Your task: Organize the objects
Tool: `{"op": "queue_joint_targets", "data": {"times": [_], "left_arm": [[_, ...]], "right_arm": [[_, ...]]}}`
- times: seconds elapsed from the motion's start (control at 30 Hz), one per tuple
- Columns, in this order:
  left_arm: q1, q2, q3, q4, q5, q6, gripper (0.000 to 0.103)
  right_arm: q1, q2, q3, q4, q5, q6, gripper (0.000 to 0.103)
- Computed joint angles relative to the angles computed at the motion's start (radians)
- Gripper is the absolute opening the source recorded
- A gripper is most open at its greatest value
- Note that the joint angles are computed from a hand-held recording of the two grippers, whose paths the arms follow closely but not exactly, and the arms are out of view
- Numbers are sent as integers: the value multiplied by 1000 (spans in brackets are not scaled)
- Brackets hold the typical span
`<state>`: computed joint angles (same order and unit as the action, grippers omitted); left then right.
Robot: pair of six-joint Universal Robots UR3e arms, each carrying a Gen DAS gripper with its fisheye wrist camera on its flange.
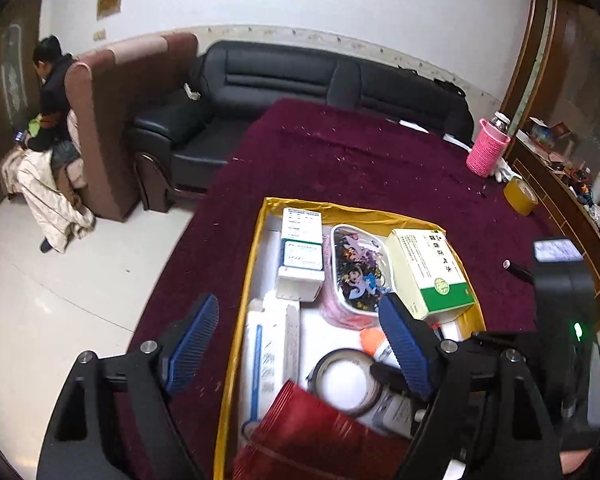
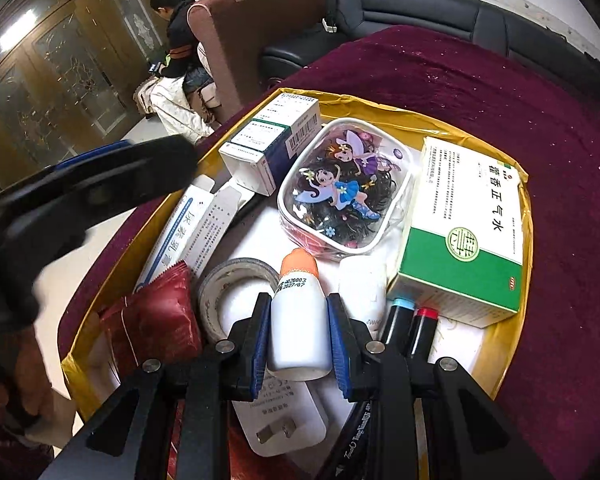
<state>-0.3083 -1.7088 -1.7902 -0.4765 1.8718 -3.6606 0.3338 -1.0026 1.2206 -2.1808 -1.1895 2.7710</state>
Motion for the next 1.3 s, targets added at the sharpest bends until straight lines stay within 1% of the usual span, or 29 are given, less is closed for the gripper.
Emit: {"op": "queue_joint_targets", "data": {"times": [0.07, 0.1, 0.13, 0.23, 0.3, 0.33, 0.43, 0.47, 0.5, 0.53, 0.6, 0.67, 0.7, 0.77, 0.9, 0.93, 1.03, 1.1, 1.23, 1.3], "left_arm": [[-22, 28, -42, 25, 29, -26, 85], [-36, 41, -61, 36, 44, -46, 89], [-43, 51, -76, 43, 50, -54, 90], [-92, 55, -96, 63, 102, -83, 91], [-129, 42, -89, 66, 142, -104, 91], [-153, 30, -78, 62, 172, -117, 91], [-236, -23, -17, 27, 313, -157, 91], [-273, -49, 14, 11, 384, -177, 91], [-296, -66, 33, 3, 431, -189, 93], [-331, -91, 63, -14, 499, -213, 98], [-388, -131, 115, -41, 599, -254, 103], [-434, -164, 155, -53, 671, -286, 103], [-450, -171, 170, -61, 692, -294, 103], [-474, -197, 215, -73, 702, -299, 103], [-480, -235, 296, -138, 634, -339, 103], [-488, -253, 329, -180, 638, -364, 103], [-528, -315, 434, -308, 696, -445, 103], [-551, -342, 483, -356, 718, -477, 103], [-569, -383, 577, -479, 720, -539, 103], [-566, -407, 624, -512, 704, -529, 103]], "right_arm": [[-3, 5, -4, 3, 3, 0, 31], [-11, 4, -6, 16, 18, 5, 31], [-25, 3, -9, 42, 43, 12, 32], [-66, -38, 39, 66, 112, 21, 47], [-88, -86, 104, 22, 133, 17, 60], [-101, -122, 150, -10, 139, 10, 62], [-153, -236, 287, -97, 164, -6, 71], [-168, -268, 325, -117, 171, -5, 77], [-189, -303, 368, -143, 182, -4, 81], [-219, -340, 416, -177, 198, -2, 82], [-251, -395, 482, -217, 207, 5, 85], [-288, -438, 536, -251, 216, 9, 87], [-302, -451, 554, -263, 219, 11, 87], [-332, -469, 581, -280, 227, 13, 88], [-420, -522, 670, -313, 259, -2, 89], [-435, -534, 686, -317, 263, -4, 90], [-475, -560, 742, -379, 254, -2, 91], [-501, -580, 779, -426, 247, -6, 92], [-561, -616, 835, -464, 276, -32, 94], [-585, -633, 864, -483, 292, -52, 94]]}}
